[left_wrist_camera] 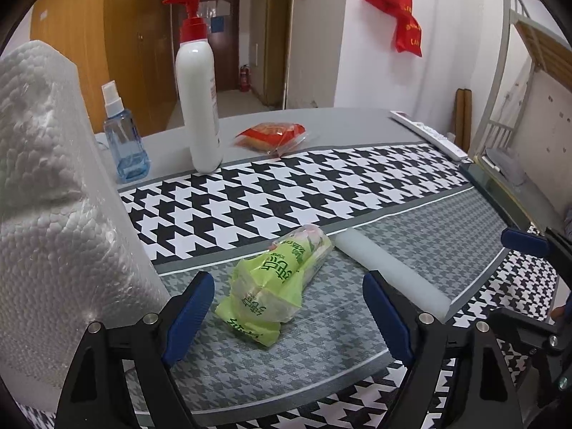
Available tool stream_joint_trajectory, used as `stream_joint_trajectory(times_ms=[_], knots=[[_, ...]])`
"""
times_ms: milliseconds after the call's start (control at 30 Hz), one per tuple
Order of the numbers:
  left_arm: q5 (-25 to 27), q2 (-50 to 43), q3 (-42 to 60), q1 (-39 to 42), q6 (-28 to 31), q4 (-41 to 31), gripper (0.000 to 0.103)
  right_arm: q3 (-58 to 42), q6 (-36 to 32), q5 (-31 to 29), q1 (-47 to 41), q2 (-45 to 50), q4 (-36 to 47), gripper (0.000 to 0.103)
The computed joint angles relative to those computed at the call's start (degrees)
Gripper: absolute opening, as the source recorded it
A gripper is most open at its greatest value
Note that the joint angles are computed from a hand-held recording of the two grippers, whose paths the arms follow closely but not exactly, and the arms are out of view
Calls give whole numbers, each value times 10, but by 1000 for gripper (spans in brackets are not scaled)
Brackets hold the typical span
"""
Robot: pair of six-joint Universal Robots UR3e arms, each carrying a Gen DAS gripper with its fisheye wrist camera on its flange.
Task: Organize soft objects
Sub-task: 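Lower the left gripper onto the green packaged item and close on it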
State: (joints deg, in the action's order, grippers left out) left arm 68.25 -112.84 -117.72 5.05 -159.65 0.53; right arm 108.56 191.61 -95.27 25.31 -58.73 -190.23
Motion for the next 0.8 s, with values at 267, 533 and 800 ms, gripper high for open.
stream_joint_trajectory(times_ms=[267,533,800], knots=[[-5,-4,6,3,4,-7,82,-11,-2,-1,0,2,10,103],[0,-12,18,-1,5,-23,74,-38,-9,1,1,13,34,103],[7,-21,39,-1,8,-63,58,-55,-12,7,1,21,51,103]])
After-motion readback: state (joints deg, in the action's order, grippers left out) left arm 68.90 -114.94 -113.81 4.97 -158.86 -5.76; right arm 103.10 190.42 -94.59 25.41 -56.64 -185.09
